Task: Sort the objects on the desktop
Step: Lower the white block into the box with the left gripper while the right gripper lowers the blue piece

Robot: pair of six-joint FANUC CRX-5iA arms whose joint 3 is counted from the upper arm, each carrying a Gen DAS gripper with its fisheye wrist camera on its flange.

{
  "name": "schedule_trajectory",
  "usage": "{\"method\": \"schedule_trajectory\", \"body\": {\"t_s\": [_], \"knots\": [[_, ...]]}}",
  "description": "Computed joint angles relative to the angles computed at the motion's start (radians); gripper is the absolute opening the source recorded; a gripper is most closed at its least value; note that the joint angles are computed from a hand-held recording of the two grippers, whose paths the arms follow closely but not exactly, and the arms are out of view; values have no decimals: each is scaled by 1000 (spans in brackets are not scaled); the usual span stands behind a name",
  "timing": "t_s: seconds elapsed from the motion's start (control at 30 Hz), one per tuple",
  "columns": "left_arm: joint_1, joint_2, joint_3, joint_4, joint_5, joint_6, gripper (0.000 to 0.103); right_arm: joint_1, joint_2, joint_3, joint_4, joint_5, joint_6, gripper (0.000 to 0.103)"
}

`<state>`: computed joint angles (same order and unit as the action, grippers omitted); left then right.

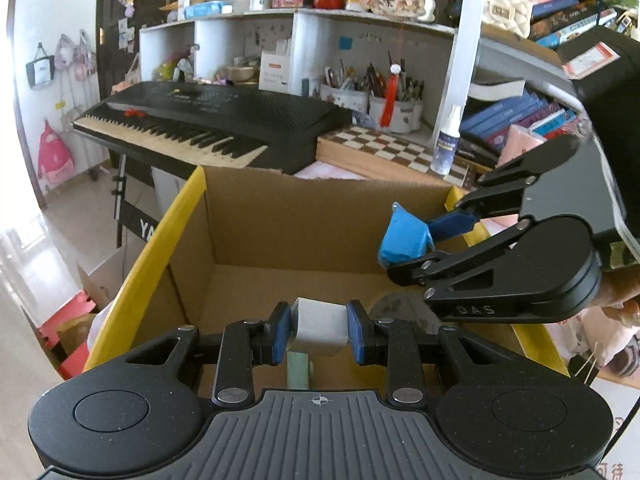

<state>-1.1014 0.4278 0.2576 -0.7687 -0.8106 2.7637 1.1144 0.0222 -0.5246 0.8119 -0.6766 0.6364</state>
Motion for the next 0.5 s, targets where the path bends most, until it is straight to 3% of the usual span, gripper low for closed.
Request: {"method": "schedule_trajectory", "body": {"t_s": [0.3,0.5], "knots": [[10,11,2,49,15,-37,29,-4,32,44,-126,-22,112,32],[-2,7,1,15,11,3,30,-2,25,29,-116,-16,68,33]]}}
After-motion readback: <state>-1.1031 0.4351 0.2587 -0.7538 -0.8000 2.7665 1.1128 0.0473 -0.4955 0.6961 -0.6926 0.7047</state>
